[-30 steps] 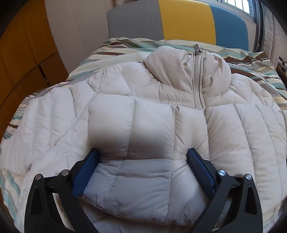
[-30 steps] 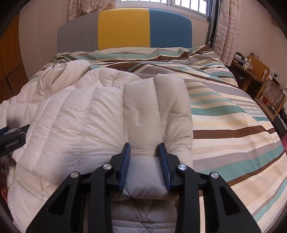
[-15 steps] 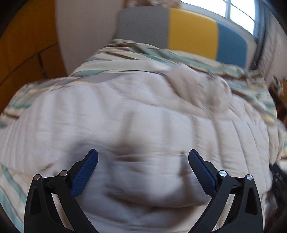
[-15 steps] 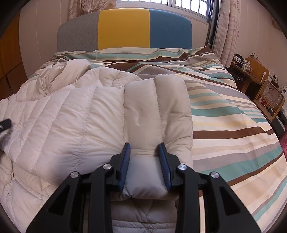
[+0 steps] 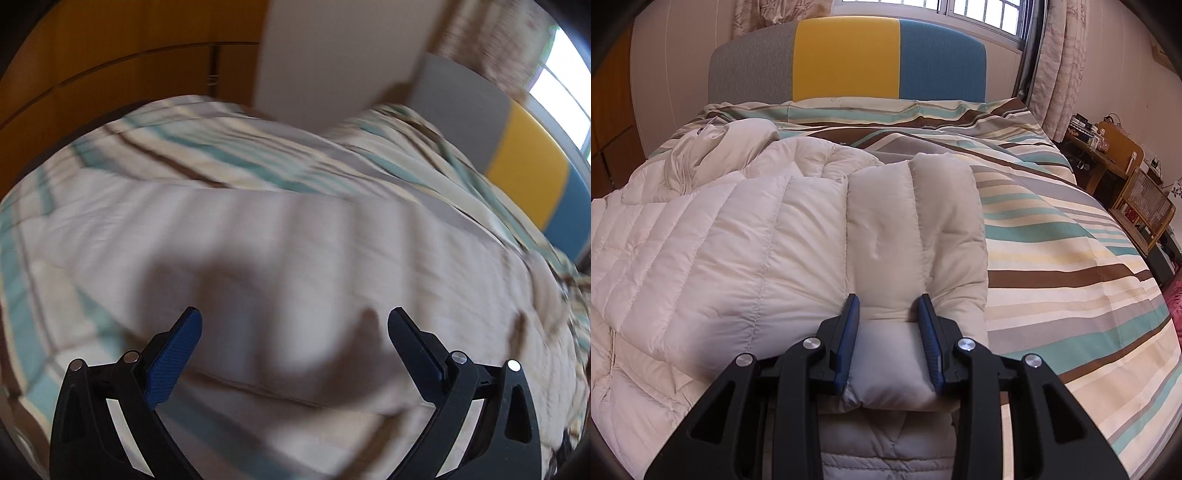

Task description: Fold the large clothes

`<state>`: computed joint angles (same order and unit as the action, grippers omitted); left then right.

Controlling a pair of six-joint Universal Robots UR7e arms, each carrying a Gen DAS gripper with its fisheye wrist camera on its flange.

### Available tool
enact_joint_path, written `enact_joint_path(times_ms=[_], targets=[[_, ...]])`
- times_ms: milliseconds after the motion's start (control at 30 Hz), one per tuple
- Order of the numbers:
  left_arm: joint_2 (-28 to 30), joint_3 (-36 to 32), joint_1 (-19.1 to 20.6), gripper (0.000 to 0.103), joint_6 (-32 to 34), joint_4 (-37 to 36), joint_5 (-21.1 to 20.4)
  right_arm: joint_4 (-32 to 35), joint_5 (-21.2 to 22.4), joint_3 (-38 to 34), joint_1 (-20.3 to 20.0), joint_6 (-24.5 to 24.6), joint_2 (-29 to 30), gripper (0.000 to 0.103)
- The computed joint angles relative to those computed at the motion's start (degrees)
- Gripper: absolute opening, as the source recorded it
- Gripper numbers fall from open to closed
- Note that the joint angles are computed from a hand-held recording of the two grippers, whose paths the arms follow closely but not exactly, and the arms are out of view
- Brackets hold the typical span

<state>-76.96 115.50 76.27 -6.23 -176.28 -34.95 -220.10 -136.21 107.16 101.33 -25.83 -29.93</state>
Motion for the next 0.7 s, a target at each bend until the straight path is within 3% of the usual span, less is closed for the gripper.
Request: enact_joint_path(times_ms=[400,700], targets=[[-5.2,-0.5,8.1,0.1,-4.4,-0.4,3.6,-0.4,-1.1,-1.0,0.3,-0.9,0.9,0.033],[-5.3,-1.1,10.5,0.1,-6.4,-3.3,1.5,-0.5,-1.1,-1.0,0.3,-1.0,0.9,0.033]])
